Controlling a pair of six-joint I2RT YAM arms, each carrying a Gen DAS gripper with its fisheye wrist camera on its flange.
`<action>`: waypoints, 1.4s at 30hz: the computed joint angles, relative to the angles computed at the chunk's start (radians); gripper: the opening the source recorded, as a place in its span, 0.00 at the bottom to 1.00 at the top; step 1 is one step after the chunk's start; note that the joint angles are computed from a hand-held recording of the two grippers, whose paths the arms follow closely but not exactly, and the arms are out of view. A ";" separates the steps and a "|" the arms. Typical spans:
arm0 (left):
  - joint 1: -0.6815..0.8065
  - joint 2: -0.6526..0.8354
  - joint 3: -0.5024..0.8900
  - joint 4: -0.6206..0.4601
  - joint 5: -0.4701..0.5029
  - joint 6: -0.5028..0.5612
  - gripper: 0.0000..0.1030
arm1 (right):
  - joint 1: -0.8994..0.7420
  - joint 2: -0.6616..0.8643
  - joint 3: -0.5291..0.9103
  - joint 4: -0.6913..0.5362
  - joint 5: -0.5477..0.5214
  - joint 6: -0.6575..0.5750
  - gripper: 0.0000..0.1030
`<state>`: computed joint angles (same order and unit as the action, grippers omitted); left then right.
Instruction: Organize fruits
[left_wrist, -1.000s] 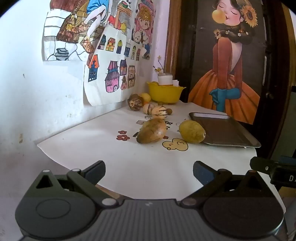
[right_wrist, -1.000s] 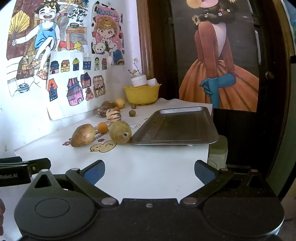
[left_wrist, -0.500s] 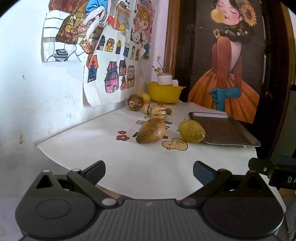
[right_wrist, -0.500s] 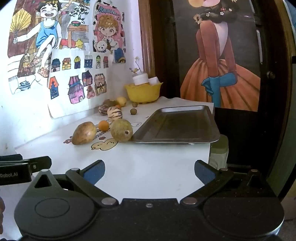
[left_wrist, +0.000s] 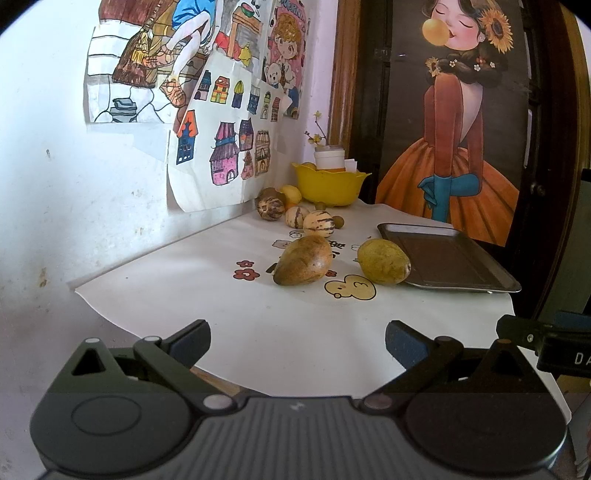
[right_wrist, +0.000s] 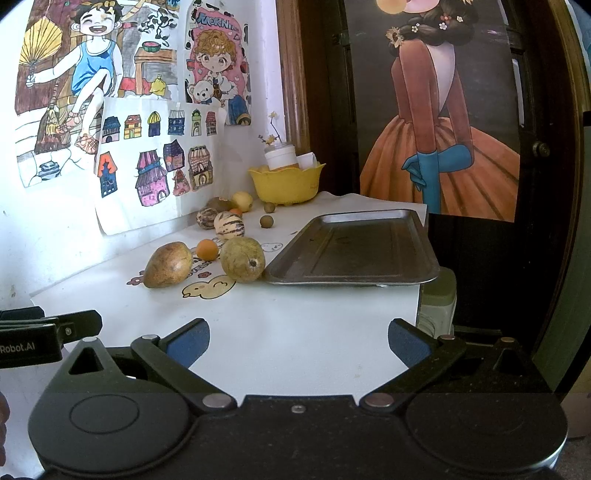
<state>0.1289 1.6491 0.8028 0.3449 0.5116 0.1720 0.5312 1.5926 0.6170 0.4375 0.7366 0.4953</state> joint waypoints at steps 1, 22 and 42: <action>0.000 0.000 0.000 0.000 0.000 0.000 1.00 | 0.000 0.000 0.000 0.000 -0.001 0.000 1.00; -0.003 0.006 -0.007 0.006 -0.005 0.001 1.00 | -0.003 0.001 0.007 -0.011 -0.005 0.007 1.00; -0.032 0.104 0.128 -0.073 -0.002 -0.022 1.00 | -0.124 0.041 0.014 0.049 -0.116 -0.097 1.00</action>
